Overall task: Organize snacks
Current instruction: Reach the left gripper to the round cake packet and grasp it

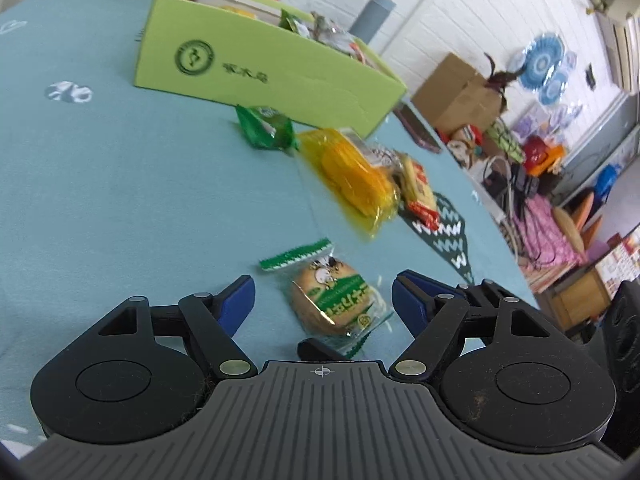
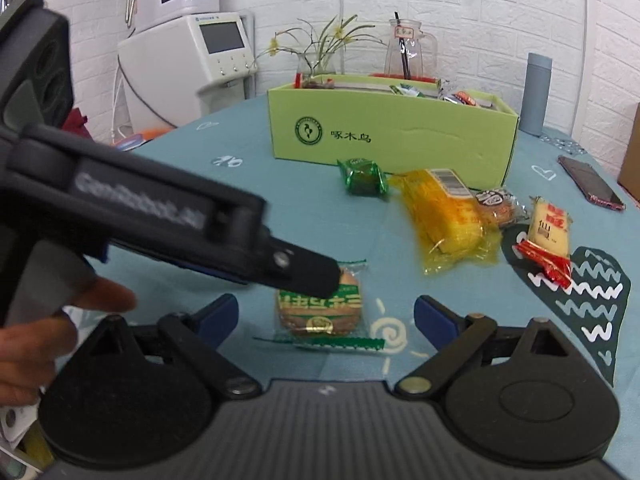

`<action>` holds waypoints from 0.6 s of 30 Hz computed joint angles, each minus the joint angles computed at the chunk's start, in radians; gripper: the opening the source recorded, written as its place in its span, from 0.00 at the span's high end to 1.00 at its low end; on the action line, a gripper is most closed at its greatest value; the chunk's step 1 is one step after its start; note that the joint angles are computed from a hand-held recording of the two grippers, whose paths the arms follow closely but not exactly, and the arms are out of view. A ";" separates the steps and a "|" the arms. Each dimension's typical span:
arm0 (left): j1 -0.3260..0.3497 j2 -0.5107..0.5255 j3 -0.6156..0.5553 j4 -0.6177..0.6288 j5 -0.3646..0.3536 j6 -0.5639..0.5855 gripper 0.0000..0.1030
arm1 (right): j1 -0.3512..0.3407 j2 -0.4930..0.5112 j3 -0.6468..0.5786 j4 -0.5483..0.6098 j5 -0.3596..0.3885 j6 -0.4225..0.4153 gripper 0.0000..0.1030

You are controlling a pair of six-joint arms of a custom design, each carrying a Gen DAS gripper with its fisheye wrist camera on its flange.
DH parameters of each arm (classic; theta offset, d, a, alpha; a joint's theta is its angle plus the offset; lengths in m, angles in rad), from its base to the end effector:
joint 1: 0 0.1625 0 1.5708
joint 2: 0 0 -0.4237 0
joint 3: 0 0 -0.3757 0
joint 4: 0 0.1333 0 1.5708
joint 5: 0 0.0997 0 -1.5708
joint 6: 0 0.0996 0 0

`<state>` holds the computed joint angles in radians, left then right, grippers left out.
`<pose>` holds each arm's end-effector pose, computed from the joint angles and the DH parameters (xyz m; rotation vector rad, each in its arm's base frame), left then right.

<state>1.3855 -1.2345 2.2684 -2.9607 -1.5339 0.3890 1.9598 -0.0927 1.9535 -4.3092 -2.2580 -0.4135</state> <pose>0.0499 -0.4775 0.1811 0.8464 2.9015 -0.5353 0.2308 -0.3781 -0.1308 0.5313 -2.2203 1.0467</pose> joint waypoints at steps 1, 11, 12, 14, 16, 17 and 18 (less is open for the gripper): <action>-0.007 0.004 0.010 -0.016 0.015 0.005 0.41 | -0.001 -0.001 0.005 -0.006 0.004 -0.008 0.08; -0.022 0.024 0.036 -0.103 0.060 0.029 0.42 | -0.050 -0.013 0.013 0.032 0.114 0.015 0.21; -0.025 0.030 0.041 -0.121 0.065 0.041 0.45 | -0.046 -0.011 0.013 0.023 0.115 0.014 0.31; -0.049 0.050 0.060 -0.179 0.110 0.078 0.67 | -0.047 -0.018 0.023 0.033 0.134 0.024 0.36; -0.050 0.051 0.053 -0.160 0.090 0.100 0.83 | -0.044 -0.029 0.032 0.036 0.131 0.048 0.37; -0.044 0.047 0.038 -0.126 0.071 0.088 0.87 | -0.048 -0.038 0.041 0.037 0.142 0.061 0.37; -0.042 0.046 0.025 -0.106 0.061 0.076 0.88 | -0.049 -0.045 0.041 0.042 0.138 0.063 0.39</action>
